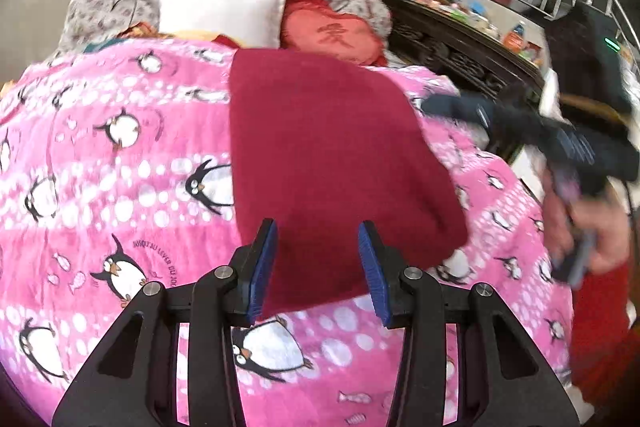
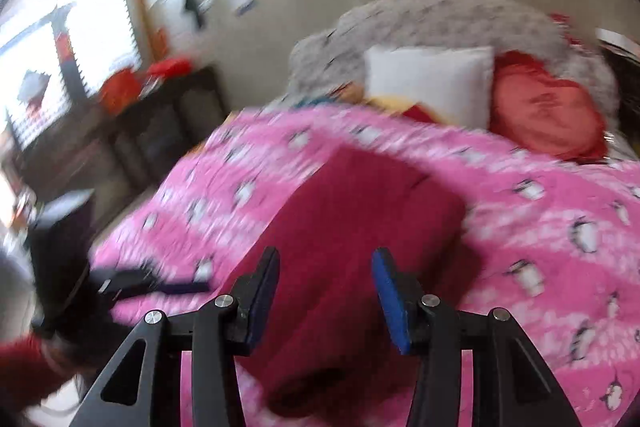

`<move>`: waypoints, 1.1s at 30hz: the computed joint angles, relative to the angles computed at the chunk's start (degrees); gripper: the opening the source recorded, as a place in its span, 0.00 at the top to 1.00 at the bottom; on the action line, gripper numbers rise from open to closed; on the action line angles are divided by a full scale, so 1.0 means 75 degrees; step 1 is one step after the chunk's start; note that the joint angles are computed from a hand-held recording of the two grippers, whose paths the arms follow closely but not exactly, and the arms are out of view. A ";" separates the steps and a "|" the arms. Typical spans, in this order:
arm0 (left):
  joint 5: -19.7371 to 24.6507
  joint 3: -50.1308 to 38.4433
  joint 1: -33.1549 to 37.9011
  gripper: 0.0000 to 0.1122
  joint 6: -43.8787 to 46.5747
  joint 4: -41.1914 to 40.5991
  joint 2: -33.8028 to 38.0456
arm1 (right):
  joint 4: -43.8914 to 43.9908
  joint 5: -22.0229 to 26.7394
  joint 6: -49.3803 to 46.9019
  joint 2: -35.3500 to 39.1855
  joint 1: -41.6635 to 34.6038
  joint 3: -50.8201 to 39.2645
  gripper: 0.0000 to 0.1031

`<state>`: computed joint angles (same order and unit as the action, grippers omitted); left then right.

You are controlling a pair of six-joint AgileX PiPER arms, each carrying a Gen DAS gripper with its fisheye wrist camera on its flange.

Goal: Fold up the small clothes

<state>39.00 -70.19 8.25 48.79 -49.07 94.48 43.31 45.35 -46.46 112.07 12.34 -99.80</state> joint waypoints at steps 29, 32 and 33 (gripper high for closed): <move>0.0520 0.0020 0.0140 0.58 0.0130 -0.0417 0.0375 | 0.0579 -0.1609 -0.1240 -0.1844 -0.0189 0.3992 0.93; 0.0607 -0.0082 0.0194 0.58 -0.0178 -0.0356 0.0526 | 0.0901 -0.1138 -0.1252 -0.1111 -0.0393 0.3576 0.92; 0.0728 -0.0141 0.0255 0.58 -0.0232 -0.0361 0.0557 | 0.1292 -0.0937 -0.1515 -0.1161 -0.0552 0.3613 0.91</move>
